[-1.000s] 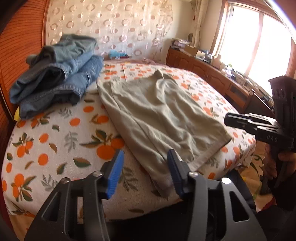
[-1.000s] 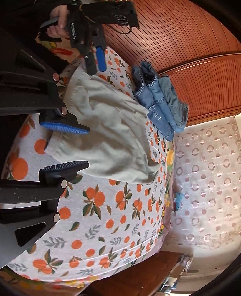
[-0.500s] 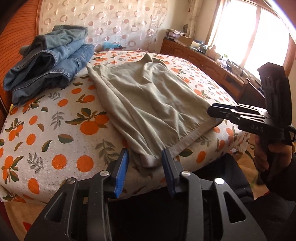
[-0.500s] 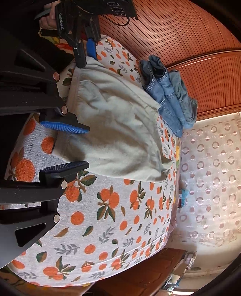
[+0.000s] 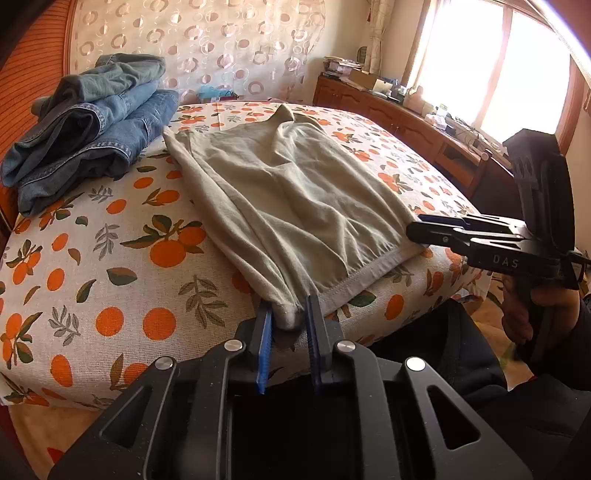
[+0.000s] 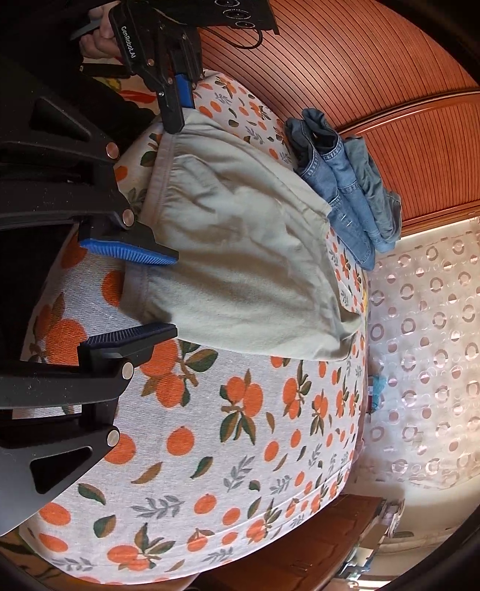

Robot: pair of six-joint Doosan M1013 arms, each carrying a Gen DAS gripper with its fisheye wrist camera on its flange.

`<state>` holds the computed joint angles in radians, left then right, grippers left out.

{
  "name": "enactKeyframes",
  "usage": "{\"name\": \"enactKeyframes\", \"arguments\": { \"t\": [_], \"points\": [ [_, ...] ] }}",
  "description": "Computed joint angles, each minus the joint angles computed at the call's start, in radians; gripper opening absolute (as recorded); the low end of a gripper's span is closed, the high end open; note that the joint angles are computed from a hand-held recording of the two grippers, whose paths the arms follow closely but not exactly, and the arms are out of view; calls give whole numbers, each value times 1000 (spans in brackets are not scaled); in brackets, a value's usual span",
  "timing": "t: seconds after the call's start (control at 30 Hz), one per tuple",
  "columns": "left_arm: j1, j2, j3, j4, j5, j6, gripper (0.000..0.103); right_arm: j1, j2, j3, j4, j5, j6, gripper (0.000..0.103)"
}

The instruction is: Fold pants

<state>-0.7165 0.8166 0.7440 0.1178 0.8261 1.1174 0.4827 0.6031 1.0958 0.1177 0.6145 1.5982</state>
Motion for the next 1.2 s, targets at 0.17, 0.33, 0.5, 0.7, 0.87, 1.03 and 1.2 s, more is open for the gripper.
{"name": "enactKeyframes", "arguments": {
  "t": [0.17, 0.33, 0.5, 0.7, 0.87, 1.03, 1.2],
  "points": [
    [4, -4, 8, -19, -11, 1, 16, -1, -7, 10, 6, 0, 14, 37],
    [6, -7, 14, -36, -21, 13, 12, 2, -12, 16, -5, 6, 28, 35],
    [8, -17, 29, -49, -37, 9, 9, -3, -10, -8, 65, 60, -51, 13],
    [6, -40, 52, -70, -19, 42, 9, -5, -34, 16, 120, 69, -111, 10],
    [6, -64, 80, -84, -45, 50, 9, -6, -50, 32, 148, 64, -154, 10],
    [16, -36, 6, -47, -39, 49, 9, -18, -35, -18, 176, 42, -189, 10],
    [43, 70, -206, -11, 53, 48, 9, -35, 29, -148, 216, 61, -211, 10]
  ]
}}
